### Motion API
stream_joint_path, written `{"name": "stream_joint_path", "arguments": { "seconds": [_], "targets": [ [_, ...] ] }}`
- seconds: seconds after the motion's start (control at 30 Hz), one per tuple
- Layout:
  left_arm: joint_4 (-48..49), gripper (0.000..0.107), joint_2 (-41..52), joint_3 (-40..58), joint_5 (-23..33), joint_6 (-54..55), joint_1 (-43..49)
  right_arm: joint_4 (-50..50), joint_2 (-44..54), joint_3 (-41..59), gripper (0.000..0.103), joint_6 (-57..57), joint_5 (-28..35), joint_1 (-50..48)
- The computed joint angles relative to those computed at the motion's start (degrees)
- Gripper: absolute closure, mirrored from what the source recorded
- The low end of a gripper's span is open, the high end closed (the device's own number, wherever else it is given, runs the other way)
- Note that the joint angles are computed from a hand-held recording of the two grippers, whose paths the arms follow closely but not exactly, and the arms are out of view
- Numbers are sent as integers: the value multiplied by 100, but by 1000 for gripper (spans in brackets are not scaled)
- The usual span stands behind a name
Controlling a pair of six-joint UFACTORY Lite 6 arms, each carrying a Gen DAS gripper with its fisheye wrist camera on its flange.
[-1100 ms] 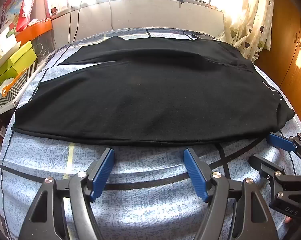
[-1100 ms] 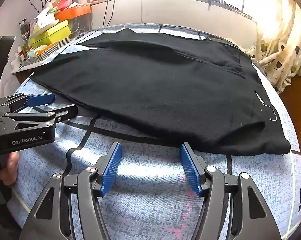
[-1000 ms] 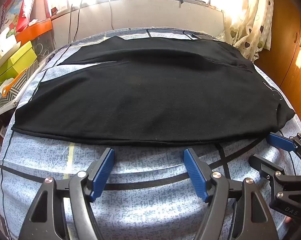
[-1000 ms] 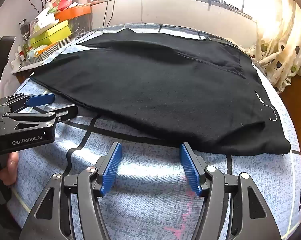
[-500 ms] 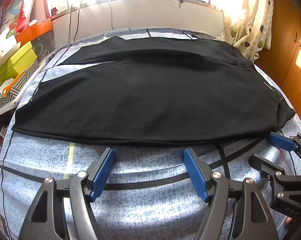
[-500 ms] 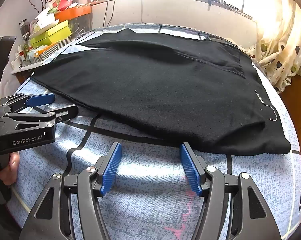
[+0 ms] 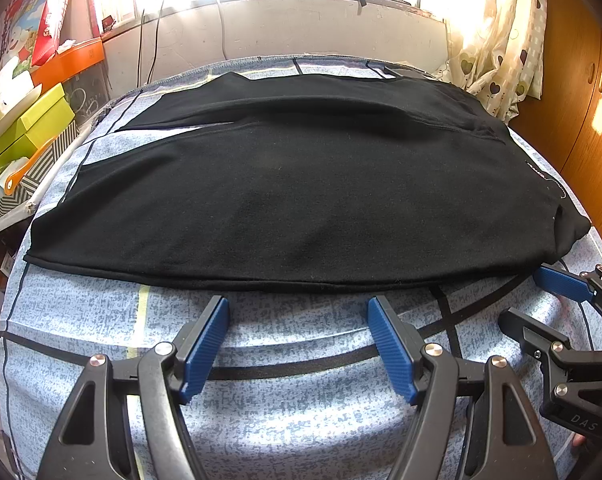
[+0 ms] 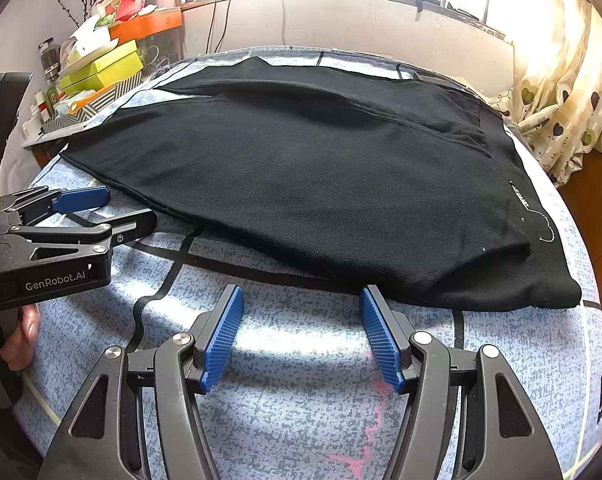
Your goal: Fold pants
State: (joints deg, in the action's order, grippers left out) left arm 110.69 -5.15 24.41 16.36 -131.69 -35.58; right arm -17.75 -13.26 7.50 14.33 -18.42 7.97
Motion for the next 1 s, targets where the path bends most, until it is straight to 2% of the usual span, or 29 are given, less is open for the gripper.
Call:
{"name": "stream_joint_path", "arguments": {
  "seconds": [0.7, 0.83, 1.0],
  "targets": [
    [-12, 33, 1, -2, 8, 22, 3, -28, -10, -7, 42, 18, -1, -13],
    [471, 33, 69, -67, 39, -423, 64, -26, -4, -7, 42, 24, -8, -8],
    [401, 33, 122, -32, 81, -420, -13, -9, -6, -8, 42, 9, -5, -3]
  ]
}}
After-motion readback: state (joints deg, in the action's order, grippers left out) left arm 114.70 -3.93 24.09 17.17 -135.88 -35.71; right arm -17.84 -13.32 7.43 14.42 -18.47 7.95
